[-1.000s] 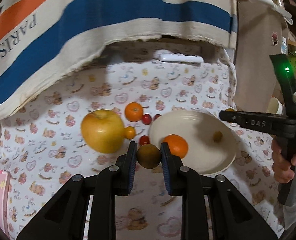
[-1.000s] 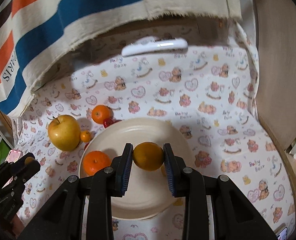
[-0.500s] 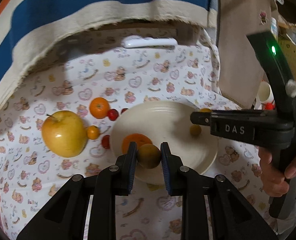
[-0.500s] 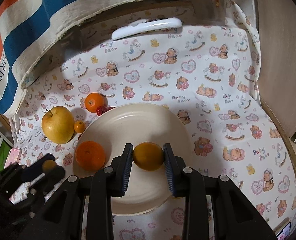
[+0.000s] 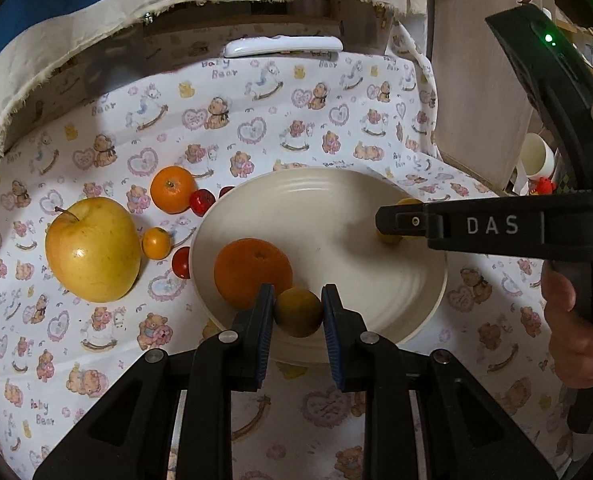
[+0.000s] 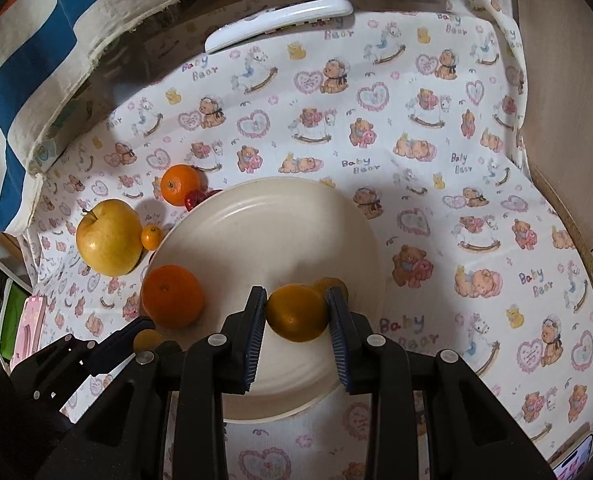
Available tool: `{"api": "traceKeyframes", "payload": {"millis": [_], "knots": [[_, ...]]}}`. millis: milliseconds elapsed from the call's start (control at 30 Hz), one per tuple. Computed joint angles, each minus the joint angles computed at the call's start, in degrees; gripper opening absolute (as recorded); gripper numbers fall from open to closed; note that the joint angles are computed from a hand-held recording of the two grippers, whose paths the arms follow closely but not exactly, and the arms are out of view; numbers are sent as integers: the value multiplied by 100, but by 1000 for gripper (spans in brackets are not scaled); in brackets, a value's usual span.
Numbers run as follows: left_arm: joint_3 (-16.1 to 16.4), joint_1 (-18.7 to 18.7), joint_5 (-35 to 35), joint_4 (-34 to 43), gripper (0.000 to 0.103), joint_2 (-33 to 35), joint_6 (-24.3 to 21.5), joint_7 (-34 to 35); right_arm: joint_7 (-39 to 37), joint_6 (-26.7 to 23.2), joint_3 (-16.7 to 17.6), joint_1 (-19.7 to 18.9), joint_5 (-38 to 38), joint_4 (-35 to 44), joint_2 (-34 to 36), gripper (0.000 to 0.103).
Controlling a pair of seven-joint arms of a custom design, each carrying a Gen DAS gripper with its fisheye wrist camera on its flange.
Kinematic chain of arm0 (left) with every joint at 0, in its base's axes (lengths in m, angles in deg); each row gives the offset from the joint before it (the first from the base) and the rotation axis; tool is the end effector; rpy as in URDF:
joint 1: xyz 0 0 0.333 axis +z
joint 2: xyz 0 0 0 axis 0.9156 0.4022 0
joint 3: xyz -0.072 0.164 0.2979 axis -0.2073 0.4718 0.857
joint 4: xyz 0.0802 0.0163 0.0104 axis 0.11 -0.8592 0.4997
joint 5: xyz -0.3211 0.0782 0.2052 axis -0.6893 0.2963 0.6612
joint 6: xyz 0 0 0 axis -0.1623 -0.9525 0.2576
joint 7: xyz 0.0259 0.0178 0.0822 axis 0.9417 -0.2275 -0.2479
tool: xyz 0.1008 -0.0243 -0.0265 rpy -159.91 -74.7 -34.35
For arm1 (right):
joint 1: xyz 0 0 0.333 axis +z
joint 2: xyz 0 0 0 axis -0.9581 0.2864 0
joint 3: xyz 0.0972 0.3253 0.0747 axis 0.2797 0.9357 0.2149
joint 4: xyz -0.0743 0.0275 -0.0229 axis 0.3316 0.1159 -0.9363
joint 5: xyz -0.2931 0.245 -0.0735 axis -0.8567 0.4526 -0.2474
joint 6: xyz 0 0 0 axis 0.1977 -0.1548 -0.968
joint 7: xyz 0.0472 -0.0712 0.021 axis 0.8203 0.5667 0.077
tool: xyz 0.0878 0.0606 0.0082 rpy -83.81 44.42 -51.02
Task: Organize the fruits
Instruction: 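Open the right tool to drop the yellow fruit on the plate while the left lowers its fruit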
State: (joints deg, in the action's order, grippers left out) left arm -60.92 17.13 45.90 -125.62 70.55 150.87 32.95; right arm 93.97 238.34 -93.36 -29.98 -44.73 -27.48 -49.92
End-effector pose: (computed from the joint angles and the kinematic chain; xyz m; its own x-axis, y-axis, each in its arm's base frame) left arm 0.5730 -0.4869 0.3378 -0.4866 -0.8735 -0.0136 -0.5829 0.3362 -0.7398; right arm 0.5956 0.3304 0.3529 -0.0389 -0.9747 -0.2200 -0.7605 0.1717 -0.6263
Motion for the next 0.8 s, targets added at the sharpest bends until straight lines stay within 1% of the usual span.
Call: {"api": "traceKeyframes", "payload": {"millis": [167,267,400,533,633,700,733,800], "knots": [[63,-49,18,-8,23,13,28,19,-58,-38,73,-63,50,19,10,32],[31,-33,10,1,23,23,10,62,-73,-55,100,-88,68,27,21,32],[-30,17,9,15,23,25,-44,111,-1,-64,-3,-1,18,22,20,32],[46,-45,58,24,23,31,-58,62,60,-24,-43,24,-32,-5,-4,32],[173,-143,114,23,29,43,-30,-22,124,39,-122,88,-67,-38,-20,32],[259,-210,147,20,32,52,-19,-74,204,113,-253,197,-110,-66,-23,32],[264,-215,158,22,33,53,-28,-82,220,136,-298,236,-119,-72,-22,32],[223,-184,152,25,36,47,-50,-103,173,202,-260,201,-79,-99,-41,32]]}}
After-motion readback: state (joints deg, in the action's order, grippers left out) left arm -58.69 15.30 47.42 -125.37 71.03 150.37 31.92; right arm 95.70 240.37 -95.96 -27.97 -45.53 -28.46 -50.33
